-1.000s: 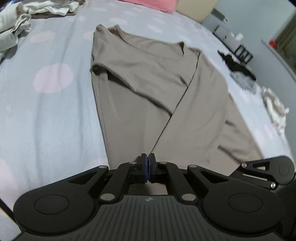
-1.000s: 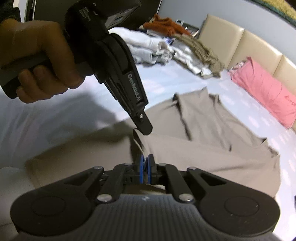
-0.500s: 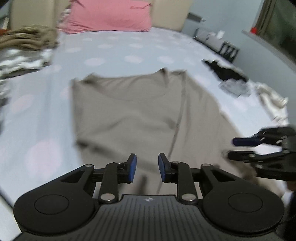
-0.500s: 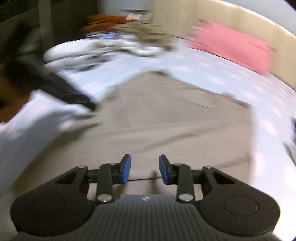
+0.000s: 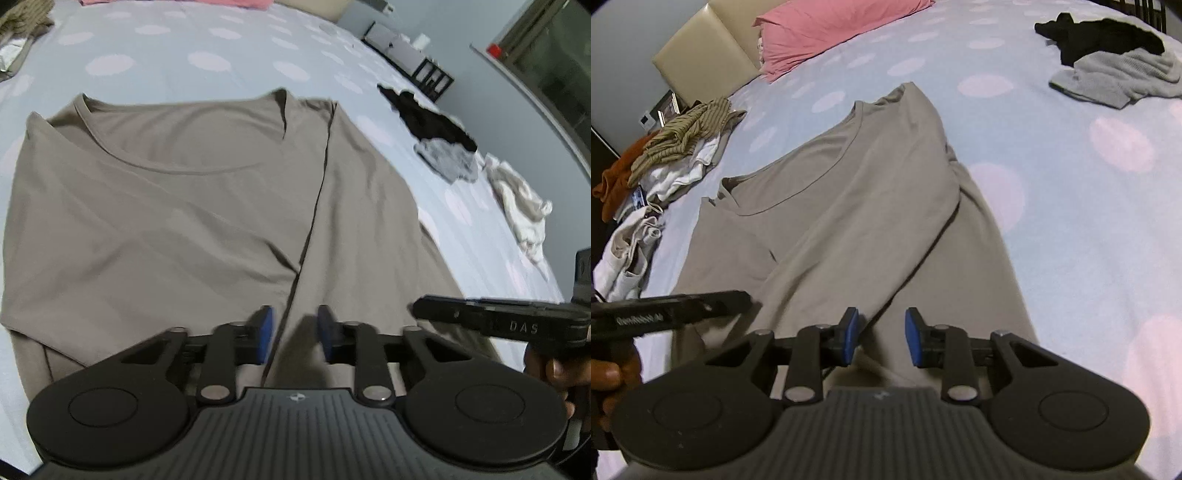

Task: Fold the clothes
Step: 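Open the right tool while the left tool smooths the folded sleeve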

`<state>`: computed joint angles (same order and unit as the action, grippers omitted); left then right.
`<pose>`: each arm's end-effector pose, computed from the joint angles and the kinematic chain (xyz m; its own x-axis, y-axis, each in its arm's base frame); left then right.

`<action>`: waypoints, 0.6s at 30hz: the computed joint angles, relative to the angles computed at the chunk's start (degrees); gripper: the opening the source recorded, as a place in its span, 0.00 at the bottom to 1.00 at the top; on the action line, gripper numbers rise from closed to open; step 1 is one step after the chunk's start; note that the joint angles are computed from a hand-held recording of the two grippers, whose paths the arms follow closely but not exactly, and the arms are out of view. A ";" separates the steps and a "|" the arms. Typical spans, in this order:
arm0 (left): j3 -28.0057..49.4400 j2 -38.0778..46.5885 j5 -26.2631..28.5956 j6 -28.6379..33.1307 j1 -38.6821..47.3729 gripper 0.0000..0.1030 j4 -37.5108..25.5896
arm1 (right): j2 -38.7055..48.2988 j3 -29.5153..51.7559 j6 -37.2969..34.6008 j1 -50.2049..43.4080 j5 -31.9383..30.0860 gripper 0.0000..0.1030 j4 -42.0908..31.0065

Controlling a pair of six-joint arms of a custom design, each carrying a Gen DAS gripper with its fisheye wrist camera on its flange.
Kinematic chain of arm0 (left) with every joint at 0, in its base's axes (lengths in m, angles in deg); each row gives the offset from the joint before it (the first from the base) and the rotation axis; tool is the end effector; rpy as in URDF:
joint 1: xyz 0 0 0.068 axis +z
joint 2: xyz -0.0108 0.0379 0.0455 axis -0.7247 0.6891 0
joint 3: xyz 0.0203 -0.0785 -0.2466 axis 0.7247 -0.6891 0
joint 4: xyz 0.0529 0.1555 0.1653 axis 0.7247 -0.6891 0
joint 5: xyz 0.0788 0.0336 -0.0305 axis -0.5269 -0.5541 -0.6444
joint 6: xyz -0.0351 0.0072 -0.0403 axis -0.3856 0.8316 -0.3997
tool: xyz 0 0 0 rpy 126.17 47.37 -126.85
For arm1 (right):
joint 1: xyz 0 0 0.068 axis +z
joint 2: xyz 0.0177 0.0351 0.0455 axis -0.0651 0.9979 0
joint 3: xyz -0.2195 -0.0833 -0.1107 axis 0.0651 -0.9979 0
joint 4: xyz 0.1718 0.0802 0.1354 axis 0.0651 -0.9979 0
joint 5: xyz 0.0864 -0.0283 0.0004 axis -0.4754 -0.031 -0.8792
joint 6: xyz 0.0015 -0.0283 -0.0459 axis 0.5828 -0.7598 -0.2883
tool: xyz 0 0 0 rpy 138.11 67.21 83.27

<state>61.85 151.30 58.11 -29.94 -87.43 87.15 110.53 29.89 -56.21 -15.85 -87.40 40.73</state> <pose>0.1309 -0.1134 0.1163 -0.8734 -0.0685 -0.4822 0.1375 0.9151 -0.3790 0.1953 -0.0212 0.1142 -0.8586 -0.0645 -0.5085 -0.2995 0.8682 0.3956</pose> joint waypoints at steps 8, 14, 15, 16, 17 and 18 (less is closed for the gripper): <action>-3.88 -5.33 0.83 -3.75 5.28 0.00 -0.79 | 4.72 1.32 -0.53 -3.33 -1.83 0.00 1.36; -1.62 -2.35 4.37 -2.85 6.35 0.05 -1.58 | 11.35 6.11 -1.39 -8.27 -8.32 0.11 -4.73; -1.08 -2.77 4.29 -2.22 6.43 0.12 -2.52 | 12.09 6.34 -0.42 -8.17 -9.05 0.15 -4.47; -0.42 -3.40 3.55 -1.60 6.14 0.15 -3.83 | 12.38 6.08 1.33 -7.85 -9.80 0.22 -3.20; 0.51 -4.44 1.50 -0.99 5.13 0.17 -5.87 | 12.61 5.73 3.21 -7.51 -10.54 0.24 -1.76; 1.46 -5.37 -0.54 -0.38 4.12 0.19 -7.84 | 12.60 5.24 5.31 -6.96 -10.66 0.25 0.17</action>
